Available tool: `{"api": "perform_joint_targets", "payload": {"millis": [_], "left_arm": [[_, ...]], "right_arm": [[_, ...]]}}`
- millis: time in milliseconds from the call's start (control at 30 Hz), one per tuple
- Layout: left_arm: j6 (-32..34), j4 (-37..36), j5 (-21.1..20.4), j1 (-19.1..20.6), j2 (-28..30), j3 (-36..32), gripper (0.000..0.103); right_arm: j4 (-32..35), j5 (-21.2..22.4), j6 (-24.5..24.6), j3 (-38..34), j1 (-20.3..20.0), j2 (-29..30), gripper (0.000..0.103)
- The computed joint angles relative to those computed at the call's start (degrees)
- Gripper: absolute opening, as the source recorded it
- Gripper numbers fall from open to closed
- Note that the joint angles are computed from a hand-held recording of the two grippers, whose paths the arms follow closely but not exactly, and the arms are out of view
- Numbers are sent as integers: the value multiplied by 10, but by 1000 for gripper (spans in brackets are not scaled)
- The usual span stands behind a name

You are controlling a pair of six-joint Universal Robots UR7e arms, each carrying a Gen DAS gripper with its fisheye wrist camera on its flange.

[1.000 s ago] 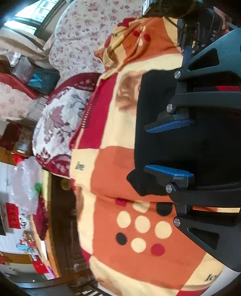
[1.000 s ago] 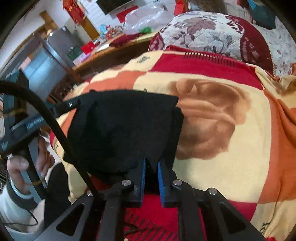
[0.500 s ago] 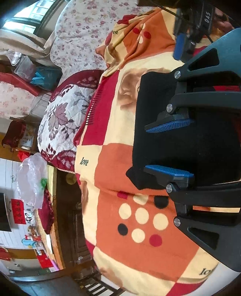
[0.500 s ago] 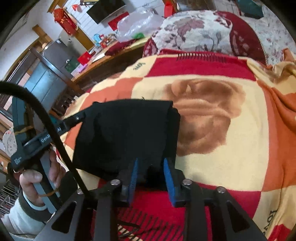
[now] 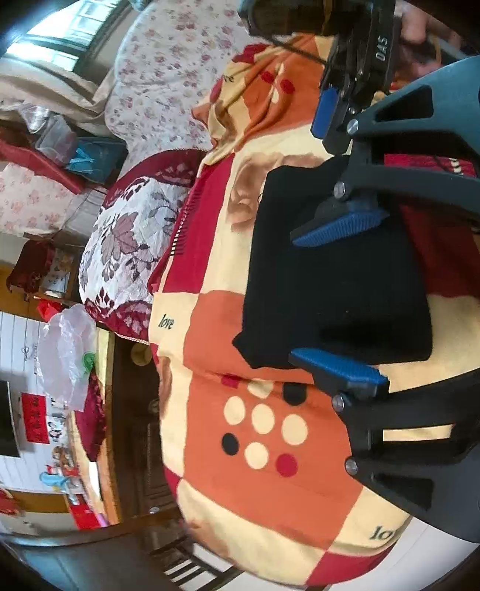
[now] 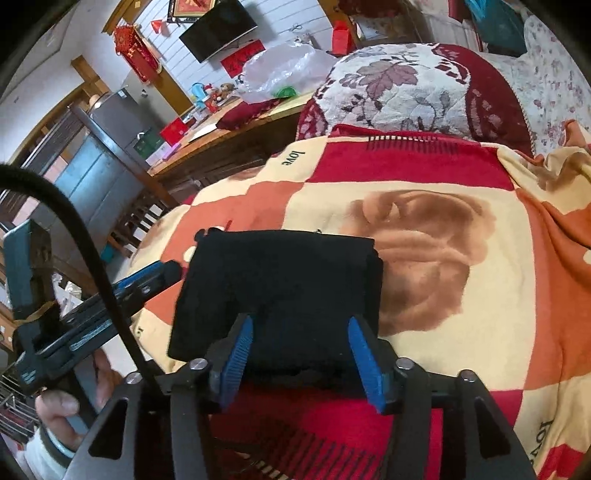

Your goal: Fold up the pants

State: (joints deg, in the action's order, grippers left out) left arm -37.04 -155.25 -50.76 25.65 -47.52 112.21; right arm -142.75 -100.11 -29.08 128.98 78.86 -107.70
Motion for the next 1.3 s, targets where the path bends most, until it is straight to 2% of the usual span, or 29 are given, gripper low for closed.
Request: {"api": "perform_joint_targets", "payload": {"millis": [67,233,367,467,567,600,667,700,733,767,833,900,967,1133,1300], "left_arm": [[-10,4,-2,4,-8,7,58],[-20,-1,-21,26,-23,22,60],[-33,-7,-53,50,-23,29,63],[-17,-49,-83,62,-17,38,63],[-5,-75,-107,70,-5,37,64],[-6,-75,-108,72,-1,35,65],[-9,-81,-115,77,6,32,75],[-15,-84,-124,82,10,30,75],[-21,-89,-132,86,13,29,75],[-23,-97,-136,87,15,30,73],[-1,-97,-137,77,15,28,55],[17,-90,-120,63,16,22,47],[23,-91,-131,58,14,15,41],[44,-101,-152,45,27,-23,40],[52,-87,-165,38,79,-84,41]], "right_arm": [[0,2,4,-1,-10,3,76],[8,10,0,-8,-45,16,77],[28,48,0,-19,-81,32,78],[57,88,0,-31,-99,45,78],[71,94,10,-41,-104,67,78],[69,95,12,-42,-105,71,78],[64,111,5,-41,-108,74,78],[65,117,3,-40,-110,73,74],[65,125,-2,-39,-112,72,64],[48,117,-9,-31,-109,70,59],[40,122,-24,-25,-106,62,48],[42,125,-27,-27,-101,57,36],[43,128,-30,-30,-96,49,34],[58,147,-30,-52,-100,22,33],[60,126,-35,-83,-100,7,33]]}}
